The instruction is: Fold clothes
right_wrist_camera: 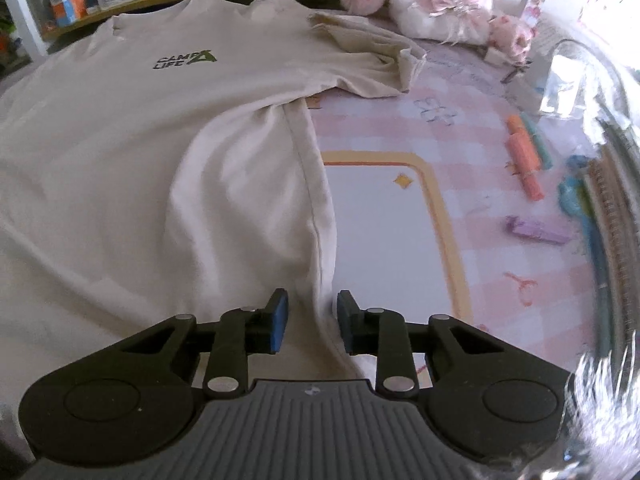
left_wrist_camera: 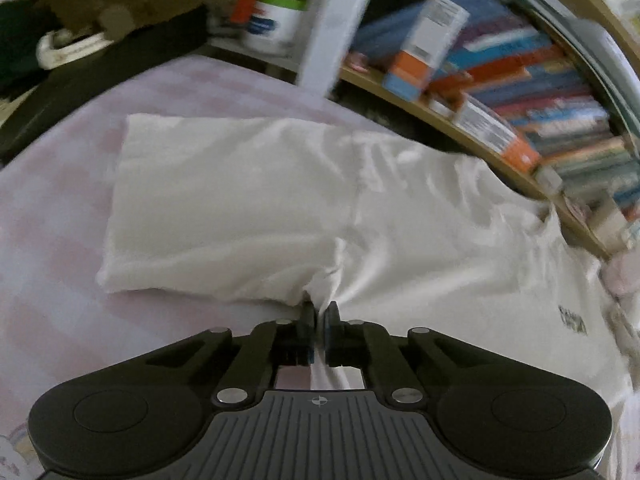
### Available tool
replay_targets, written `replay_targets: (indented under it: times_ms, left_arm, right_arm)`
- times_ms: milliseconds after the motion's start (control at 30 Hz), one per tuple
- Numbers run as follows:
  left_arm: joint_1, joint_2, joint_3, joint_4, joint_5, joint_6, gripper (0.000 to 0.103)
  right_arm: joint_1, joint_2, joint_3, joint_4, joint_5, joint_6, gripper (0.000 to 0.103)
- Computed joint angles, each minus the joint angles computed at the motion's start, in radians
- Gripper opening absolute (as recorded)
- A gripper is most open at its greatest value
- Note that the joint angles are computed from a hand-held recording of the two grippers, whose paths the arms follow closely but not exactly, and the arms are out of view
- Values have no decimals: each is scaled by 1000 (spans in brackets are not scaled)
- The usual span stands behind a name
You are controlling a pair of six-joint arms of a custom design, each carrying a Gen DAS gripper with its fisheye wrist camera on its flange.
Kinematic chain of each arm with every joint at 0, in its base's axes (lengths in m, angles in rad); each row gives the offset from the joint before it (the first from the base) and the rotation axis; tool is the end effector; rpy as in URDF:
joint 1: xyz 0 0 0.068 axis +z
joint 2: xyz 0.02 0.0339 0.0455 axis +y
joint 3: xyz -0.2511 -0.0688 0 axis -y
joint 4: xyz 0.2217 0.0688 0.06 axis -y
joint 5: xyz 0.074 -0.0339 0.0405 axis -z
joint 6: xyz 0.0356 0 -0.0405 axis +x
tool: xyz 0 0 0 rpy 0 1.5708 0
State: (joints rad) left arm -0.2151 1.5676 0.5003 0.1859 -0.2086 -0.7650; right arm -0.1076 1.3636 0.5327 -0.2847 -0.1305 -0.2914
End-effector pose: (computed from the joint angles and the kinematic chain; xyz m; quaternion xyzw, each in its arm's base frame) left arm 0.2438 -0.0457 0.1154 -0.2880 0.8914 -0.0717 0.3426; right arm 0.2095 -0.0180 0.1378 -0.1039 0.9667 0.0176 0.2333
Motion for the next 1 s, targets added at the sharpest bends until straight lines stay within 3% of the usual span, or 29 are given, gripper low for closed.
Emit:
replay_targets:
  times_ms: [67, 233, 433, 533, 700, 767, 867, 1000]
  left_arm:
    - [41, -2, 12, -23, -14, 56, 5]
    - [162, 8, 24, -20, 29, 164, 5]
    - [194, -5, 31, -50, 65, 199, 12]
    - [177, -64, 7, -84, 61, 182, 18]
    - [-15, -262, -92, -132, -42, 144, 23]
    - [-141, -318, -111, -181, -110, 83, 32]
    - [-343, -343, -98, -272, -234, -36, 44]
    - [-610, -251, -7, -480, -432, -297, 52]
  right_arm:
    - [6, 7, 9, -24, -47, 9, 25]
    - [161, -5, -9, 2, -34, 58, 24]
    - [248, -5, -15, 26, -13, 82, 23]
    - [230, -34, -15, 4, -21, 86, 31]
    - [166, -27, 31, 22, -32, 28, 34]
    - [142, 14, 72, 50, -29, -10, 34]
    - [111, 118, 160, 113, -41, -78, 36]
    - [88, 287, 320, 180, -66, -162, 49]
